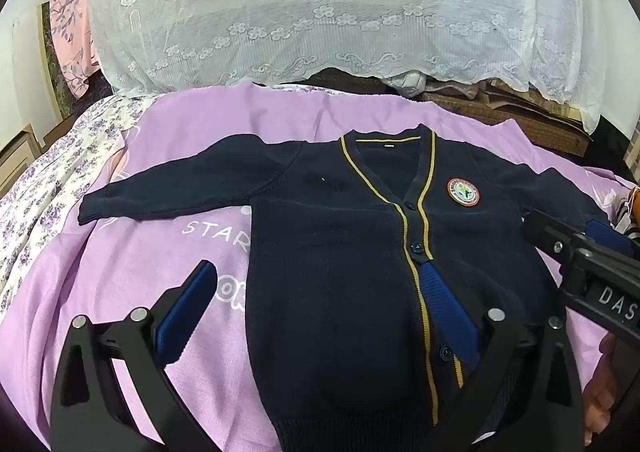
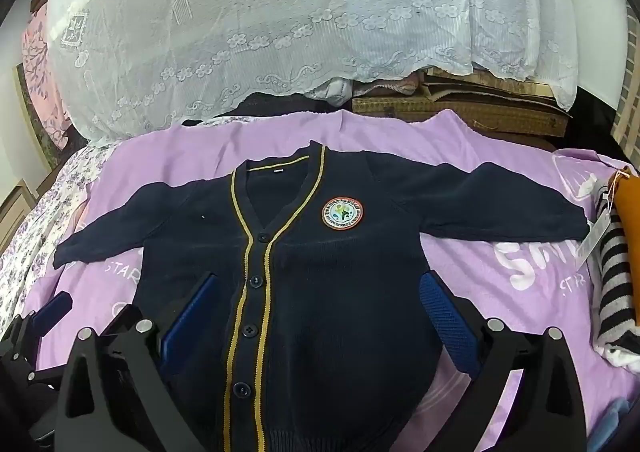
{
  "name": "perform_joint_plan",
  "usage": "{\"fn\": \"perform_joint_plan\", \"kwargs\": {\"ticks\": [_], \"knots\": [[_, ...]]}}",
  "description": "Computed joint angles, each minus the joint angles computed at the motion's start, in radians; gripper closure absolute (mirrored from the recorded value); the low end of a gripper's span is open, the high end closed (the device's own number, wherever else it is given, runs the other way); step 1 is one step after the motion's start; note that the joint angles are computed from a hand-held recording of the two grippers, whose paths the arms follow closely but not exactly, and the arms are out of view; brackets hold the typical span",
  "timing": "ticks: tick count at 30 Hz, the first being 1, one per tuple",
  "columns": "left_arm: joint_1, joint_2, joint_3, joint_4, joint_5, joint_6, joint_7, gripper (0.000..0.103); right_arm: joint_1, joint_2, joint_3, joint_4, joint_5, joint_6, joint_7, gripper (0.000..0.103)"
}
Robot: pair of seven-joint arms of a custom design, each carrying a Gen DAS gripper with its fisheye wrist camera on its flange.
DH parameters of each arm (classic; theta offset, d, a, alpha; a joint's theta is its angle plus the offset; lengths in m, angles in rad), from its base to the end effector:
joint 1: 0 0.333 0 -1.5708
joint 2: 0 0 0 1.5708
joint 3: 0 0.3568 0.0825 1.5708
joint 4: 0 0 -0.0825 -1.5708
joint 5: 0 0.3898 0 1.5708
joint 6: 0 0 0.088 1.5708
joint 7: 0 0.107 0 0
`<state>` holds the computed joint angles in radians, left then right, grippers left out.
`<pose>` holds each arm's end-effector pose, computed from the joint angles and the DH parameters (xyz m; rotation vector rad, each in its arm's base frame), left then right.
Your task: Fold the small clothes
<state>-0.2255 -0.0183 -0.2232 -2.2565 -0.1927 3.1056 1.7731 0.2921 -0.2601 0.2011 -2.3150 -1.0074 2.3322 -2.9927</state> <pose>0.5210 -0.2337 0.5113 -1.3166 2.1298 -0.9809 0.4352 0.2249 0.5167 -1.1675 2.1873 -0.9821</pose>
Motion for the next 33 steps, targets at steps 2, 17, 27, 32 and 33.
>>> {"fn": "perform_joint_plan", "kwargs": {"ticks": [2, 17, 27, 32, 33], "knots": [[0.002, 0.0, -0.001, 0.0, 0.015, 0.001, -0.013, 0.004, 0.001, 0.0, 0.0, 0.0, -0.001, 0.001, -0.002, 0.003], [-0.015, -0.044, 0.011, -0.049, -0.119, 0.002, 0.108, 0.004, 0.001, -0.002, 0.0, -0.001, -0.003, 0.006, -0.002, 0.003], [-0.008, -0.014, 0.005, -0.017, -0.103, 0.004, 0.095, 0.005, 0.002, -0.003, 0.002, 0.0, 0.003, 0.007, -0.005, 0.003], [-0.009, -0.013, 0.004, -0.018, -0.106, 0.008, 0.097, 0.004, 0.001, -0.004, 0.001, -0.002, 0.001, 0.011, -0.003, 0.003], [-0.009, -0.015, 0.005, -0.02, -0.11, 0.008, 0.101, 0.004, 0.001, -0.004, 0.001, -0.001, 0.002, 0.011, -0.004, 0.003]]}}
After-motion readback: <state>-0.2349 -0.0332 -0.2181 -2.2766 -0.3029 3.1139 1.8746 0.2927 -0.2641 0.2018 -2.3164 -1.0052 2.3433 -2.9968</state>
